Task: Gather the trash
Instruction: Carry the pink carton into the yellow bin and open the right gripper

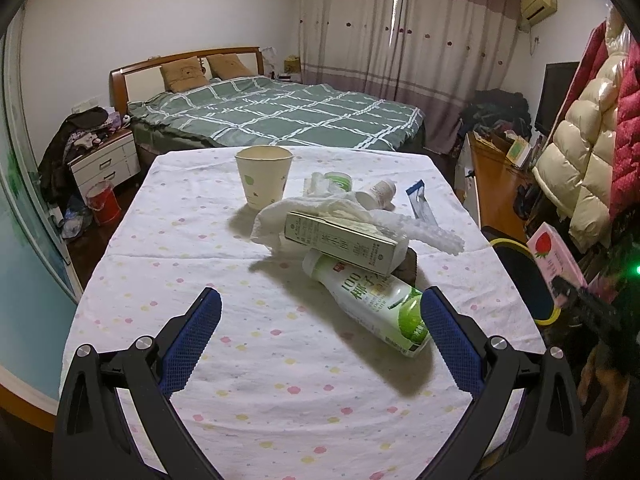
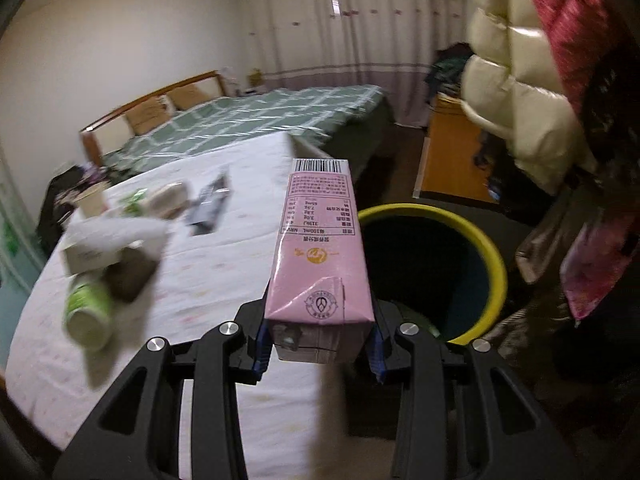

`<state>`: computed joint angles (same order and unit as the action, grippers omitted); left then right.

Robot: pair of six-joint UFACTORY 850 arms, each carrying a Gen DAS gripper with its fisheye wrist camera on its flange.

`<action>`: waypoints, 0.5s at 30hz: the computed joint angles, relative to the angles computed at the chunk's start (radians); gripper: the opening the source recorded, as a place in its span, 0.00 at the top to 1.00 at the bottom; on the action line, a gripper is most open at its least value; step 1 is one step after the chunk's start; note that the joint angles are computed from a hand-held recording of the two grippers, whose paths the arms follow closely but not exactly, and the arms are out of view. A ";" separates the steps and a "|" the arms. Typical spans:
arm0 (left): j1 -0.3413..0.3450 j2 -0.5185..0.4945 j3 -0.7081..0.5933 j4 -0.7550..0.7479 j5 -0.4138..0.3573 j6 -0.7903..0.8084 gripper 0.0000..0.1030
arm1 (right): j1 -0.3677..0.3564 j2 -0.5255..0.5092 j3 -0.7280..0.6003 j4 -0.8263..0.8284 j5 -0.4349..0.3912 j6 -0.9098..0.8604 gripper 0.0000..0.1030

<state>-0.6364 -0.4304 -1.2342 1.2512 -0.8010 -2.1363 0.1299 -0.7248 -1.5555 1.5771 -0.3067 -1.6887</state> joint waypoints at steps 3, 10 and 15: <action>0.003 -0.014 -0.017 -0.011 0.009 0.023 0.05 | -0.015 -0.063 -0.091 -0.168 0.031 0.186 0.65; 0.008 -0.049 -0.063 -0.039 0.021 0.080 0.05 | -0.016 -0.206 -0.287 -0.676 0.041 0.702 0.65; 0.011 -0.071 -0.092 -0.061 0.028 0.115 0.05 | -0.012 -0.306 -0.431 -0.961 -0.008 0.999 0.65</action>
<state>-0.6259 -0.5013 -1.3258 1.1902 -0.7730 -2.0211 0.1176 -1.0310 -1.9863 0.6162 -0.3145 -0.6894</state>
